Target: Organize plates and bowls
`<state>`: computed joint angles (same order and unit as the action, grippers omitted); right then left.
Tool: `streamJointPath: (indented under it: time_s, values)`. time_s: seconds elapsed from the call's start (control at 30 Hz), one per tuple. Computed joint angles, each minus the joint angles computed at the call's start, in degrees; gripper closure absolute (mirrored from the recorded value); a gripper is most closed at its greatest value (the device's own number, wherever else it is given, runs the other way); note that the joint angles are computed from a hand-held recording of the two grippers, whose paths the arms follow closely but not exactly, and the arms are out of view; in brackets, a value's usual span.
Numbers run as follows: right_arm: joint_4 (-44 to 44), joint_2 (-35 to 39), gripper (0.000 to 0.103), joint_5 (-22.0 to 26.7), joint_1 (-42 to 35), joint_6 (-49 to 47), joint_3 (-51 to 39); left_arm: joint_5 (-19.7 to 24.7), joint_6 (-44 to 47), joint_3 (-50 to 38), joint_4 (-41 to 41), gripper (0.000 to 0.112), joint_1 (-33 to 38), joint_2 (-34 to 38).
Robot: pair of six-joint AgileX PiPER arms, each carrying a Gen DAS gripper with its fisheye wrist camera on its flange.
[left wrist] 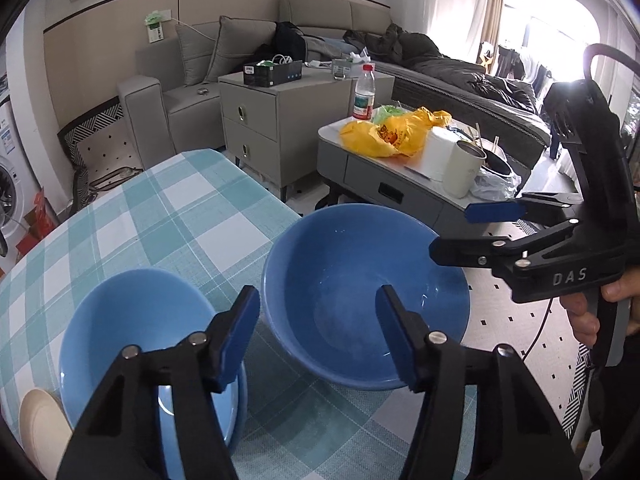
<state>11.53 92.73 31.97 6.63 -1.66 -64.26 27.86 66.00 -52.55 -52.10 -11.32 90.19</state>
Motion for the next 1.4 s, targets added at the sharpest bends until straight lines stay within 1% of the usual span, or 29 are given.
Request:
streamJointPath:
  time_s: [0.03,0.1,0.17,0.27,0.33,0.4,0.6,0.67,0.73,0.87,0.97,1.27,1.3,1.4]
  values:
    - [0.5,0.5,0.022,0.5,-0.1,-0.5,-0.3,0.3,-0.4,-0.4,0.2,0.053,-0.1,0.5]
    - [-0.4,1.2,0.023,0.3,0.2,0.4,-0.4,1.1,-1.0,-1.3,0.6,0.054,-0.2,1.4]
    - [-0.6,1.7,0.027,0.1,0.5,0.4,-0.2,1.9,-1.6,-2.3,1.0,0.056,-0.2,2.6]
    - [0.1,2.2,0.028,0.0,0.5,-0.7,-0.1,0.8,-3.6,-2.9,2.4,0.056,-0.8,3.7]
    - [0.4,2.6,0.034,-0.2,0.6,-0.9,-0.1,0.6,-4.6,-3.2,3.3,0.056,-1.0,4.3]
    - [0.8,3.1,0.036,-0.3,0.7,-1.3,0.0,0.4,-6.0,-3.5,4.6,0.056,-1.4,4.8]
    - [1.5,4.7,0.036,-1.3,0.9,-1.8,0.5,-0.3,-8.6,-4.2,7.4,0.056,-2.1,6.1]
    - [1.7,5.1,0.036,-1.5,0.9,-2.1,0.5,-1.9,-9.7,-3.9,8.9,0.056,-2.8,6.2]
    - [1.7,5.3,0.04,-1.6,0.8,-2.1,0.6,-2.5,-10.6,-3.7,9.9,0.056,-3.2,6.1]
    - [2.1,5.6,0.041,-1.6,0.7,-2.4,0.7,-2.2,-12.0,-4.4,11.1,0.056,-3.0,6.6]
    - [2.2,5.9,0.041,-1.7,0.5,-2.6,0.8,-2.1,-11.4,-4.6,10.5,0.056,-2.8,6.9]
    - [3.0,6.3,0.041,-1.7,0.0,-3.6,1.0,-2.8,-12.8,-5.2,12.3,0.056,-3.6,7.3]
    - [2.9,6.3,0.042,-1.7,0.1,-3.7,1.1,-2.8,-13.0,-5.2,12.6,0.056,-3.7,7.3]
    - [2.3,6.5,0.044,-1.8,0.3,-3.1,1.2,-1.1,-11.6,-5.6,11.0,0.056,-3.1,7.4]
